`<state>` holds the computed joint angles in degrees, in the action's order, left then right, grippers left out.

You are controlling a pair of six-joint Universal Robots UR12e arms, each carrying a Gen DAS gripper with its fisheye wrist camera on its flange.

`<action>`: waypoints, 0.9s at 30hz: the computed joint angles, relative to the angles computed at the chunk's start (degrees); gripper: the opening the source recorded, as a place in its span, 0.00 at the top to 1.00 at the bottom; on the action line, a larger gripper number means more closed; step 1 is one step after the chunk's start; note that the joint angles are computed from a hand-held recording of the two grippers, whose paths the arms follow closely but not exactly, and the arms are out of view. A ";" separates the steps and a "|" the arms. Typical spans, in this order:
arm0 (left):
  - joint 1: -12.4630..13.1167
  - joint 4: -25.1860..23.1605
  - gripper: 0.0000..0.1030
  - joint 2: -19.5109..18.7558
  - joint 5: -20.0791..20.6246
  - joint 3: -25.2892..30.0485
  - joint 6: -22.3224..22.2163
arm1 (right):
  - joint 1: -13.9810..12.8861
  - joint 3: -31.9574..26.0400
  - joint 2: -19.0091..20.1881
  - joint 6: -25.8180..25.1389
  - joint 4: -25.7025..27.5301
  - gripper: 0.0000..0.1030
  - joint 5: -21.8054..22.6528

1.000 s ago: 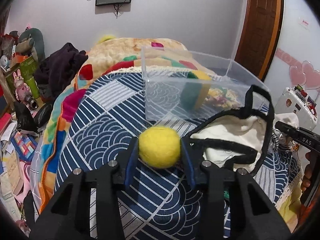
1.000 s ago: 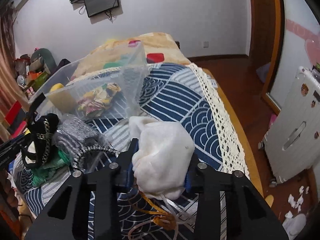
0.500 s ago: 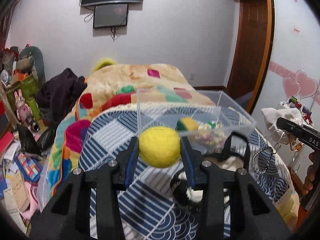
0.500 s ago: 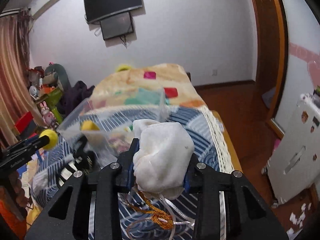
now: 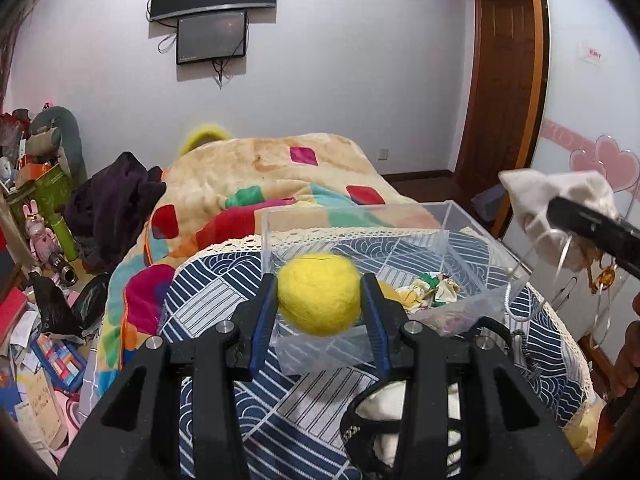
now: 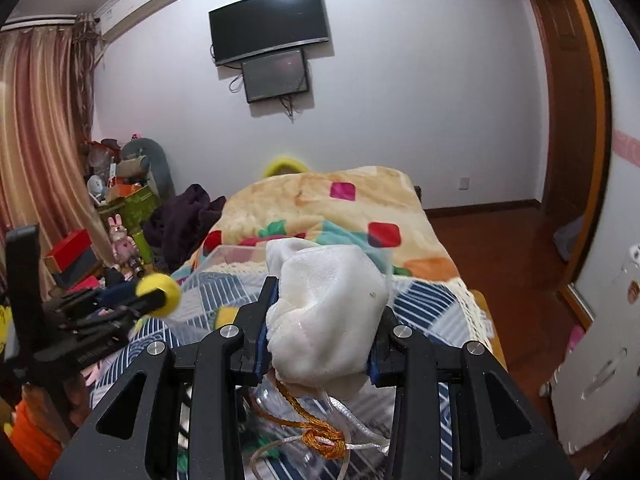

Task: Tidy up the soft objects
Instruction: 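Release the ball into the clear box with the left tool while the right tool drops the pouch in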

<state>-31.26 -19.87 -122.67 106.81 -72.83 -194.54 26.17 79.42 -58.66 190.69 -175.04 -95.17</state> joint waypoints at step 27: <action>0.48 -9.37 0.44 -4.16 -0.74 6.37 0.60 | -0.11 -13.53 7.04 -4.70 24.91 0.65 4.59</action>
<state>-30.78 -29.24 -126.82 106.07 -66.46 -193.94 26.06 65.89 -51.62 185.98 -150.13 -90.58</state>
